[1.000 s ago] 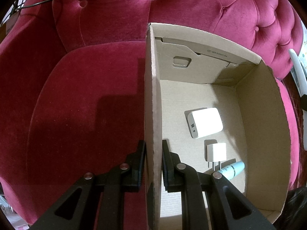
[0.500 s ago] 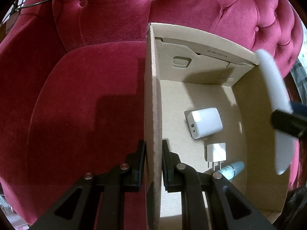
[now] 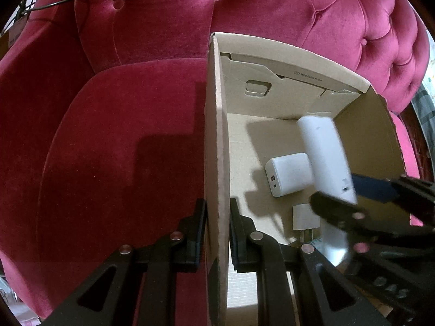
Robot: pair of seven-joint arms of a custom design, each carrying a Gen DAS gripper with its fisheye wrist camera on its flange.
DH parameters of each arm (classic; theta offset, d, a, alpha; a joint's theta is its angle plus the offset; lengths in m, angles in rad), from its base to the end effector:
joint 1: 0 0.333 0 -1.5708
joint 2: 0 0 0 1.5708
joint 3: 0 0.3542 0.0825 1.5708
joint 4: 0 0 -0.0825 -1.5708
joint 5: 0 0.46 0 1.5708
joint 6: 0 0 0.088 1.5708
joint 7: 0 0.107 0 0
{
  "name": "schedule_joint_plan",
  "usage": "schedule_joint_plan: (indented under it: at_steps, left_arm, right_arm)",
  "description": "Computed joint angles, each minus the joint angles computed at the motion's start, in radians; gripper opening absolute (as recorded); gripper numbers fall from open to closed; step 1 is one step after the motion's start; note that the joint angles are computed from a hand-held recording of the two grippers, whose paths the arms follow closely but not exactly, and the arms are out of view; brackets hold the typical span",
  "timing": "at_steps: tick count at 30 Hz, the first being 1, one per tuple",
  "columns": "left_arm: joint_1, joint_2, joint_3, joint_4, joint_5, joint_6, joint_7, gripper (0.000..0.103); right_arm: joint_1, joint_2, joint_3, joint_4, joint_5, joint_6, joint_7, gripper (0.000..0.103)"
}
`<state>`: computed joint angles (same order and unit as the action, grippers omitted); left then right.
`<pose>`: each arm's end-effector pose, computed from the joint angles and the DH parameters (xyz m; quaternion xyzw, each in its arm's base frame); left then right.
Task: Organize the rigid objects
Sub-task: 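Carry the white remote with the right gripper into the box, then open the right gripper to lay the remote inside the box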
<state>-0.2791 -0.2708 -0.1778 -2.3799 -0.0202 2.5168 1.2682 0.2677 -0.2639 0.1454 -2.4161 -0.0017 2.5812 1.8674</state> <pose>0.4886 -0.2431 0.4657 -0.6412 0.7406 -0.1778 0.0942 0.4955 0.2192 0.4505 -0.7315 0.6479 -0.1061 0.1840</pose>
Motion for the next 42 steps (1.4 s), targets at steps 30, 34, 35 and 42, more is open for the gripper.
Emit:
schedule_joint_plan:
  at_steps: [30,34,35,42]
  left_arm:
    - [0.001,-0.001,0.000,0.002,-0.001,-0.004,0.004,0.017]
    - [0.002,0.000,-0.002,0.004,0.003,-0.006,0.002,0.017]
    - [0.003,0.000,-0.002,0.004,0.005,-0.006,0.000,0.017]
    - [0.002,0.002,-0.004,0.005,0.009,-0.007,-0.004,0.016]
  right_arm:
    - [0.005,0.032,-0.009,0.005,-0.012,0.023,0.043,0.053]
    - [-0.004,-0.005,-0.004,-0.006,-0.026,0.020,0.044,0.056]
    - [-0.007,-0.012,-0.003,-0.007,-0.028,0.018,0.044,0.057]
    - [-0.030,-0.084,0.007,-0.030,-0.040,-0.011,0.044,0.059]
